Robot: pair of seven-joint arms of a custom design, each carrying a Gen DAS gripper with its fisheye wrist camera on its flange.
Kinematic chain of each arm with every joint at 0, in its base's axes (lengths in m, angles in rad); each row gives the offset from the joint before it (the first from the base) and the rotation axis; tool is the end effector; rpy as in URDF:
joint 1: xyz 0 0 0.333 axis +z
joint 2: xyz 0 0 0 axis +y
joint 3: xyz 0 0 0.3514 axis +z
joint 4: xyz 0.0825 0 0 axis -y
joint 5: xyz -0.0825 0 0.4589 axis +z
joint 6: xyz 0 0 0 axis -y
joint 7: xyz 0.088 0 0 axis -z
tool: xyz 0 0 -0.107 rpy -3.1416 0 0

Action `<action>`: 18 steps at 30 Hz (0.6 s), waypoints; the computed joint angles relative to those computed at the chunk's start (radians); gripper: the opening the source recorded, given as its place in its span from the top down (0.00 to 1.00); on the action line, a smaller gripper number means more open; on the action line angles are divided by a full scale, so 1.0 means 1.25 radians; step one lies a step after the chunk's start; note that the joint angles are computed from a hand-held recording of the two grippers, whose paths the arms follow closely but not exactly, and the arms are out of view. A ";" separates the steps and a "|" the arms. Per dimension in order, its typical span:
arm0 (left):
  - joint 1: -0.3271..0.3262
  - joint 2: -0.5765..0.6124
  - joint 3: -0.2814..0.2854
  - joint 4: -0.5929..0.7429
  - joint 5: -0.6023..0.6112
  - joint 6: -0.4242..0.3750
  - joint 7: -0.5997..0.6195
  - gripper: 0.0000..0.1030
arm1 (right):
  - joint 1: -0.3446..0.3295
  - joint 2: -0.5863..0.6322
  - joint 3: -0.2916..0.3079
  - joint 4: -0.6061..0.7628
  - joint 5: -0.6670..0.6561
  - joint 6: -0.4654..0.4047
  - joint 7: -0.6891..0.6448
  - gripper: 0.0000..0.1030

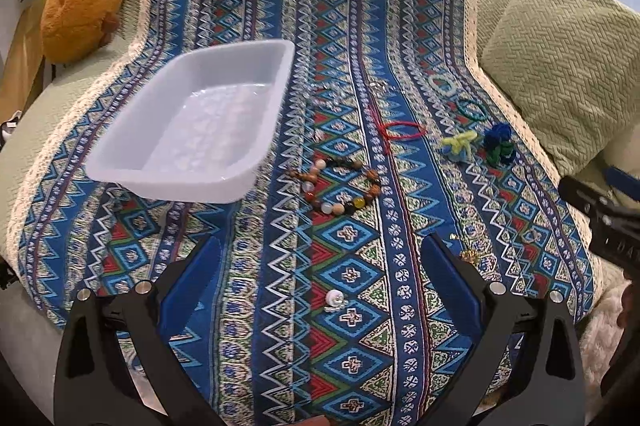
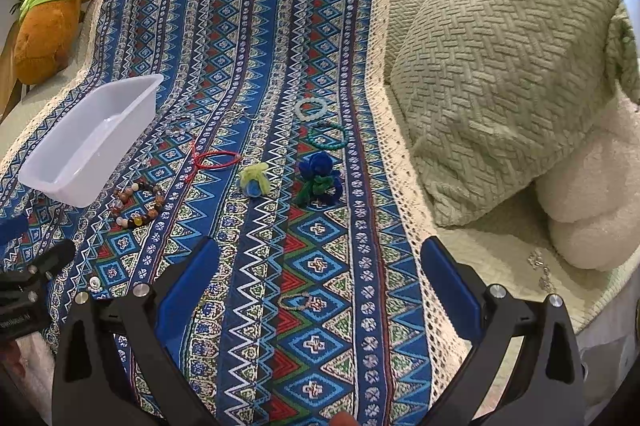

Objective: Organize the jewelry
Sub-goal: 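Grasp the red string bracelet with the left tool while the right tool grasps the blue flower hair tie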

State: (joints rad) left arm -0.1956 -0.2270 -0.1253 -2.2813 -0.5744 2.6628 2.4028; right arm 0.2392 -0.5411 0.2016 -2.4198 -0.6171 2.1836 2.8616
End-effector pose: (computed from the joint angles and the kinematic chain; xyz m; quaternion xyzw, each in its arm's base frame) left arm 0.5519 -0.1703 0.5115 -0.3844 0.8565 -0.3071 0.1557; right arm 0.4323 0.1897 0.5439 -0.4494 0.8234 -0.3102 0.1541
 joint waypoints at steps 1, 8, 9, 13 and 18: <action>-0.002 0.004 -0.001 0.000 0.000 -0.003 0.001 0.05 | 0.000 0.001 -0.007 -0.003 -0.002 0.013 -0.011 0.03; -0.045 0.031 -0.004 0.012 -0.095 -0.005 0.127 0.05 | -0.039 0.032 -0.056 -0.010 -0.016 0.121 -0.092 0.03; -0.054 0.040 -0.007 0.019 -0.118 -0.001 0.153 0.05 | -0.046 0.039 -0.069 -0.011 -0.010 0.142 -0.108 0.03; -0.065 0.091 -0.034 0.064 -0.137 0.006 0.176 0.05 | -0.072 0.067 -0.090 -0.006 0.004 0.181 -0.173 0.03; -0.063 0.189 -0.072 0.155 -0.087 0.030 0.131 0.05 | -0.096 0.107 -0.106 0.006 0.031 0.201 -0.232 0.10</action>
